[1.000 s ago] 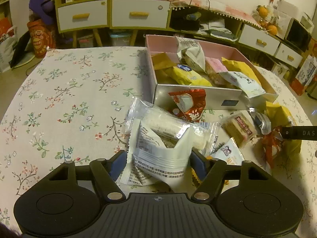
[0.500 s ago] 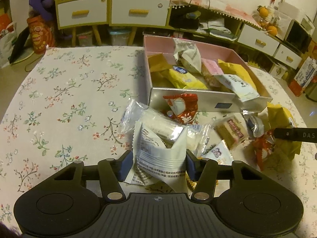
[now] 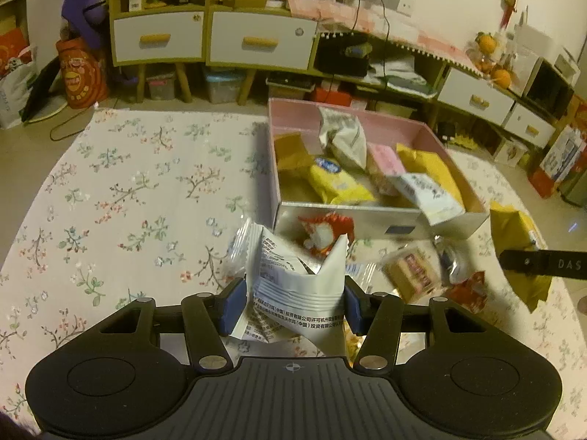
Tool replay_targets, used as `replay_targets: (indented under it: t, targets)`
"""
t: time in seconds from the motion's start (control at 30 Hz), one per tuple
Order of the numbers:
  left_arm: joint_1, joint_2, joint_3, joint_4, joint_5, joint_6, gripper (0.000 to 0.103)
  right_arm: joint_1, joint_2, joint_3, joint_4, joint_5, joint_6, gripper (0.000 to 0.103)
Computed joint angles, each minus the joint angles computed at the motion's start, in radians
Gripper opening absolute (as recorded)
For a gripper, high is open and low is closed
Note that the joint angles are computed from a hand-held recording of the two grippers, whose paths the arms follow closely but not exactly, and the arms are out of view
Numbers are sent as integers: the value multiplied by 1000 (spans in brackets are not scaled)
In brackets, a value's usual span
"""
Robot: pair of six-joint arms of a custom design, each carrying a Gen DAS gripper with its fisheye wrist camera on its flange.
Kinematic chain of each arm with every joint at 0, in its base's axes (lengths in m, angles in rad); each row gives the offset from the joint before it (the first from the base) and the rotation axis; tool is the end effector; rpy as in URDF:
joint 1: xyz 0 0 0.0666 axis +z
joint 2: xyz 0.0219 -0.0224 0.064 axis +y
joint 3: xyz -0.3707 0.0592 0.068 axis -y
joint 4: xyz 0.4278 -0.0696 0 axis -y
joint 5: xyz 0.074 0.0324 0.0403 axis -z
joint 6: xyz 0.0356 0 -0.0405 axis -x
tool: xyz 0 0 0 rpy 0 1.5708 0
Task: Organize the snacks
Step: 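Carry the yellow bag and white packet over the white box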
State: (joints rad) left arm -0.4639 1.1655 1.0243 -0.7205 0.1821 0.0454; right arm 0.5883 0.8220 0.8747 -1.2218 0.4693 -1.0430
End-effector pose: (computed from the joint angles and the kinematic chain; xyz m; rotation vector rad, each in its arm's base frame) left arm 0.3838 -0.1997 0.3550 0.5931 2.3920 -0.4473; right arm 0.2485 0.1459 0.3736 0.6906 2.4383 -0.0395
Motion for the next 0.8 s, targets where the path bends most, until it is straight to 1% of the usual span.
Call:
replay_targets:
  t: [0.23, 0.37, 0.53, 0.63, 0.8]
  targets:
    - [-21, -6, 16, 23, -8, 36, 53, 20, 19, 34, 12, 7, 27, 39]
    - [-41, 1, 29, 47, -12, 27, 53, 12, 24, 46, 45, -20, 48, 39]
    - [-72, 42, 76, 50, -27, 19, 53, -37, 24, 56, 108, -64, 75, 39]
    - [-86, 80, 117, 48, -41, 11, 53, -71, 43, 70, 130, -87, 97, 39]
    - [-102, 152, 187, 50, -64, 7, 53, -124, 73, 74, 193, -120, 144, 39]
